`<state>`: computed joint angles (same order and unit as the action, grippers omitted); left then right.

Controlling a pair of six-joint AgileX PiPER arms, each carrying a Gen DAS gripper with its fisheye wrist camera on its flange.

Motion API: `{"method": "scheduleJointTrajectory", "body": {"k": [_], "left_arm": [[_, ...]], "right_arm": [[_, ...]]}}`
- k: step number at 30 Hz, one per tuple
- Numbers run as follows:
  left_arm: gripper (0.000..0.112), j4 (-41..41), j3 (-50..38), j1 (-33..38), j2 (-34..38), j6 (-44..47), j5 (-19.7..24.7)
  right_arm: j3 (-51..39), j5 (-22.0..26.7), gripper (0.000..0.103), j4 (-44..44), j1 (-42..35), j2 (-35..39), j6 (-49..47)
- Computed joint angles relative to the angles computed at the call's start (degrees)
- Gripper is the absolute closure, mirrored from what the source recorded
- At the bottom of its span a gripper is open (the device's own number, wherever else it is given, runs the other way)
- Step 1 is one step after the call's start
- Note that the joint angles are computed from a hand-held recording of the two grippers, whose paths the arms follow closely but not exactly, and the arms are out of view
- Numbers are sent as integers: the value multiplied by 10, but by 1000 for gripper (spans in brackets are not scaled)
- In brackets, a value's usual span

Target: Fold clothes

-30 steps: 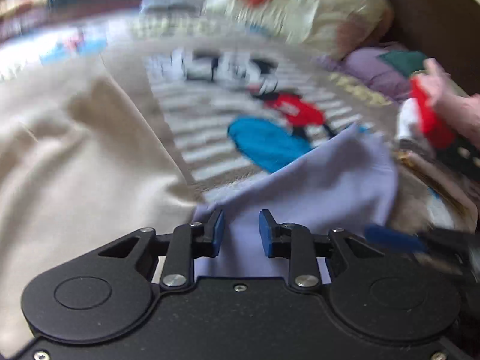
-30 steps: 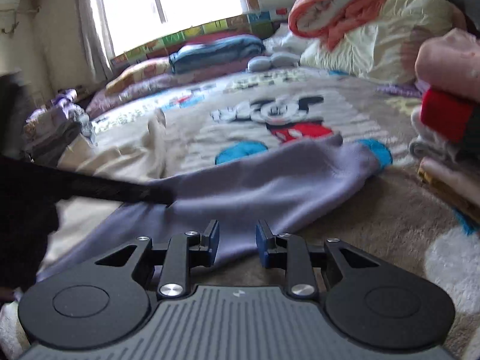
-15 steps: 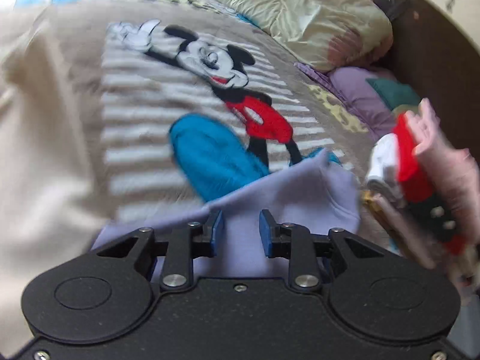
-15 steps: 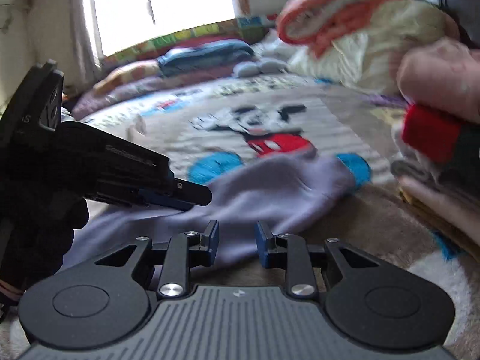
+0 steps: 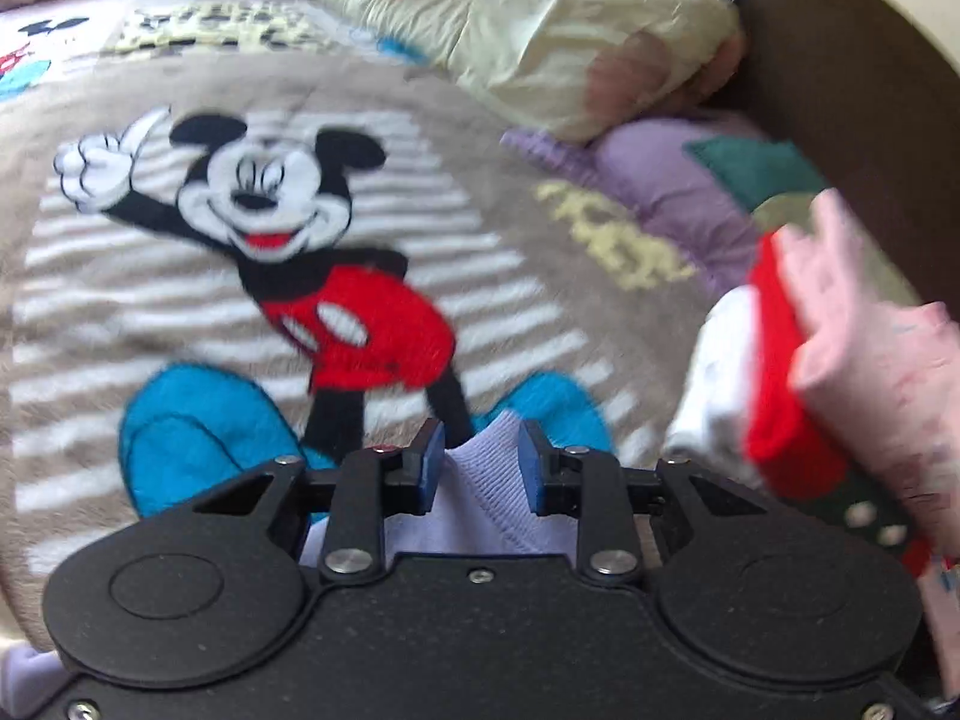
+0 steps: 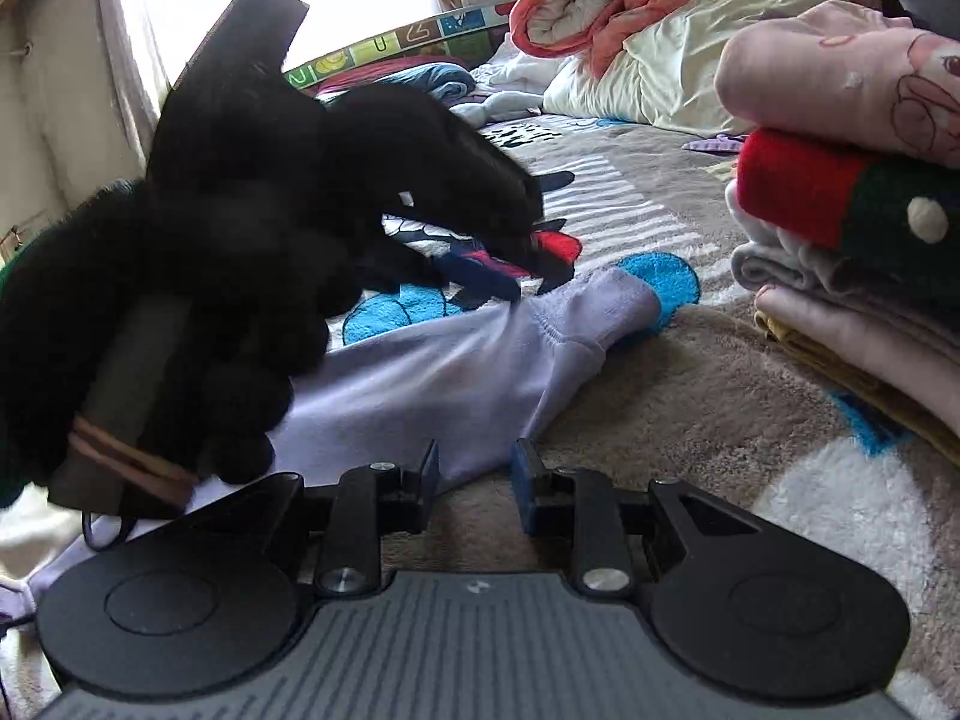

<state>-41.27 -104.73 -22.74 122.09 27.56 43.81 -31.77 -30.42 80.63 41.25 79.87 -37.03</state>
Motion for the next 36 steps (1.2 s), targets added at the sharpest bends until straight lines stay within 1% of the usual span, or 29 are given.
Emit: {"method": "scheduleJointTrajectory", "body": {"k": [2,3,5,6,7,8,9,10,11,12,13,14,15,16,17,18,20,22,24,26,29,31,32,34,35,36], "left_arm": [[87,-72,69,30,-44,59,-14],[87,-107,99,46,-63,88,-16],[87,-171,174,82,-111,151,-20],[87,-201,213,103,-136,182,-19],[87,-225,249,125,-160,211,-15],[87,-233,281,148,-184,235,-10],[87,-232,308,173,-206,252,-4],[87,-228,332,202,-227,267,7],[87,-223,356,232,-248,282,18],[87,-217,377,265,-268,298,28],[87,-210,395,299,-287,313,40],[87,-203,411,337,-304,330,53],[87,-198,427,378,-321,353,64],[87,-195,441,417,-333,378,72],[87,-191,455,457,-347,401,76],[87,-187,471,495,-361,427,74],[87,-184,499,565,-381,478,76],[87,-185,522,617,-390,521,83],[87,-193,543,655,-394,569,88],[87,-202,556,675,-394,606,95],[87,-224,580,676,-406,646,101],[87,-245,601,685,-425,698,121],[87,-245,607,690,-433,715,133],[86,-233,611,712,-446,757,170],[84,-224,612,722,-453,781,189],[68,-209,616,732,-464,821,202]], "right_arm": [[3,-20,75,0,13,-12,-4],[4,-33,75,-16,18,-14,6],[-1,-49,75,-69,9,-6,41],[-7,-51,73,-101,-3,1,59],[-13,-43,70,-132,-24,9,79],[-18,-29,68,-160,-49,17,99],[-23,-6,67,-166,-75,22,114],[-26,29,68,-151,-105,26,121],[-31,63,70,-132,-135,31,123],[-32,75,79,-109,-149,31,112],[-29,64,83,-88,-145,25,97],[-26,50,83,-68,-140,20,83],[-22,37,80,-50,-136,15,71],[-19,24,70,-33,-131,10,60],[-17,11,65,-17,-127,5,50],[-16,-3,62,0,-119,2,37],[-23,-41,62,32,-91,1,-6],[-31,-80,62,46,-48,3,-36],[-42,-96,62,40,-6,8,-52],[-56,-104,62,33,35,16,-71],[-89,-90,62,-4,103,42,-99],[-124,-67,64,-38,144,68,-136],[-144,-47,64,-41,158,81,-166],[-190,5,66,-10,177,106,-256],[-204,28,66,5,185,111,-297],[-207,47,66,13,192,106,-328]]}}
